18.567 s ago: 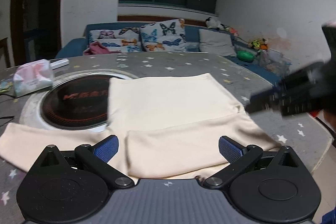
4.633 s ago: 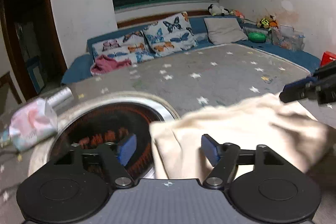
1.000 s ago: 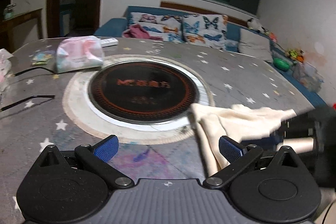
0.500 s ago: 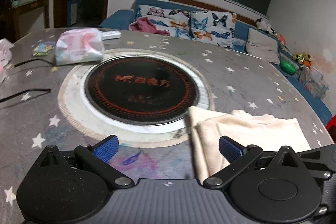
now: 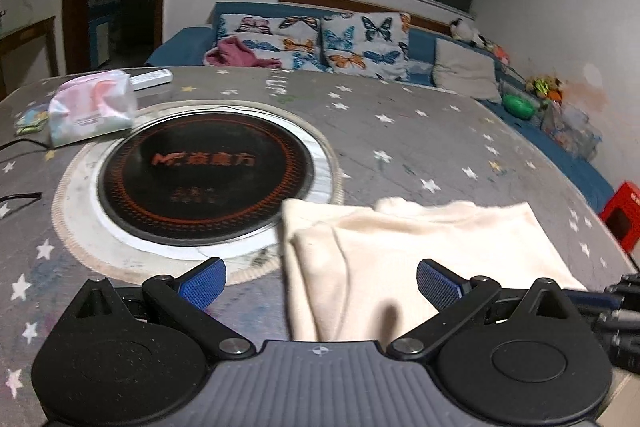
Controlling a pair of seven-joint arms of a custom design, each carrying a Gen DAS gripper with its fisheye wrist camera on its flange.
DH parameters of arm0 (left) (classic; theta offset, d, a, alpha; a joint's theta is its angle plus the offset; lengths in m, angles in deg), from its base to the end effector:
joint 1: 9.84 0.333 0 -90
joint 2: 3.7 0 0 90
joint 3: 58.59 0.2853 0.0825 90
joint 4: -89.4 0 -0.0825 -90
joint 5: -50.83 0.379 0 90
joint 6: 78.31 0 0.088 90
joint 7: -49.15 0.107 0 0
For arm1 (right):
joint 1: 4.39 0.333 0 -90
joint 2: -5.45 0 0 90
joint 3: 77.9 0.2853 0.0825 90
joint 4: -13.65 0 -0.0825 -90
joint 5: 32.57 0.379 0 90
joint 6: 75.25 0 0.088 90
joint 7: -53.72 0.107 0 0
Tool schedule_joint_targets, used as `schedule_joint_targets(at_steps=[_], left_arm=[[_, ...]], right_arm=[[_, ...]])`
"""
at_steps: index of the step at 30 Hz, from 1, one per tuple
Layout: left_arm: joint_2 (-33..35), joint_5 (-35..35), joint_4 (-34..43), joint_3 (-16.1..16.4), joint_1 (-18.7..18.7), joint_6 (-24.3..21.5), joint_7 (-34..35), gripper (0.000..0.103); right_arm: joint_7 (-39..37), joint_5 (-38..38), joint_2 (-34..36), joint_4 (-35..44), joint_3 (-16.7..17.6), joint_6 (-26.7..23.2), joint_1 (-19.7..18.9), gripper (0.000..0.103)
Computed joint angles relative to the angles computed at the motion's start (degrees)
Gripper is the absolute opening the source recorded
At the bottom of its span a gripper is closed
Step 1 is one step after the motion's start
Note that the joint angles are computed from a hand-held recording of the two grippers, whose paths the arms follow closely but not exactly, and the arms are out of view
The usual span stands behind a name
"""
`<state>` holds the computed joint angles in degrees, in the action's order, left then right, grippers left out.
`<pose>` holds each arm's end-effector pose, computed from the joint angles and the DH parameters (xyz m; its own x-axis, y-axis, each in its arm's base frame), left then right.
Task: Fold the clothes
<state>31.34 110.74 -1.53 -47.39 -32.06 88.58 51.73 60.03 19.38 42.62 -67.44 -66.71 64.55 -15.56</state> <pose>0.6755 -0.2090 0.3159 0.2342 -0.9626 0.1363 -0.5946 -0.2528 -0.7632 0.7319 -0.0281 0.3440 0.7191 -0.6938 -0.0393 -0.4685 -0.4423 -0.7648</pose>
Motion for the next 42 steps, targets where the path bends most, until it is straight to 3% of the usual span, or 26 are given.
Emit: schedule_joint_targets(at_steps=[4, 8, 11, 15, 19, 25, 31, 34, 42], left_arm=[[1.52, -3.09, 1.63, -2.00, 0.74, -2.10, 5.01, 0.103], [2.38, -4.72, 2.40, -1.96, 0.39, -2.79, 7.18, 0.103], [2.83, -6.36, 2.75, -2.20, 0.42, -3.50, 9.23, 0.103], [3.00, -7.85, 2.64, -2.02, 0.23, -3.82, 11.00, 0.103], [3.10, -8.67, 2.71, -1.60, -0.11, -3.76, 11.55, 0.103], [3.39, -9.74, 3.09, -1.51, -0.45, -4.54, 12.80, 0.103], [3.49, -10.18, 3.20, -1.50, -0.56, -4.89, 13.49, 0.103], [3.62, -10.19, 3.37, -1.39, -0.72, -5.08, 13.58, 0.103], [3.55, -9.98, 3.04, -1.39, -0.68, -4.85, 14.24, 0.103]], right_arm=[[2.93, -0.35, 1.09, 1.79, -0.38, -1.28, -0.72, 0.014], [3.66, 0.56, 2.02, 3.48, 0.06, -0.44, -0.79, 0.014], [8.61, -2.99, 4.25, 6.09, -1.45, -1.16, 0.45, 0.014], [9.03, -1.28, 4.54, 7.08, 0.60, -2.54, -2.07, 0.013], [15.47, -1.72, 8.12, 13.16, -0.24, -3.28, -2.00, 0.014], [25.54, -7.09, 16.09, 24.40, -0.18, -8.42, -1.76, 0.014], [28.36, -8.57, 18.87, 27.21, 1.64, -8.38, -2.12, 0.015], [26.04, -8.70, 17.56, 24.76, 2.28, -6.23, -2.17, 0.005], [12.26, -3.61, 9.87, 11.86, 4.69, 8.38, -2.17, 0.002]])
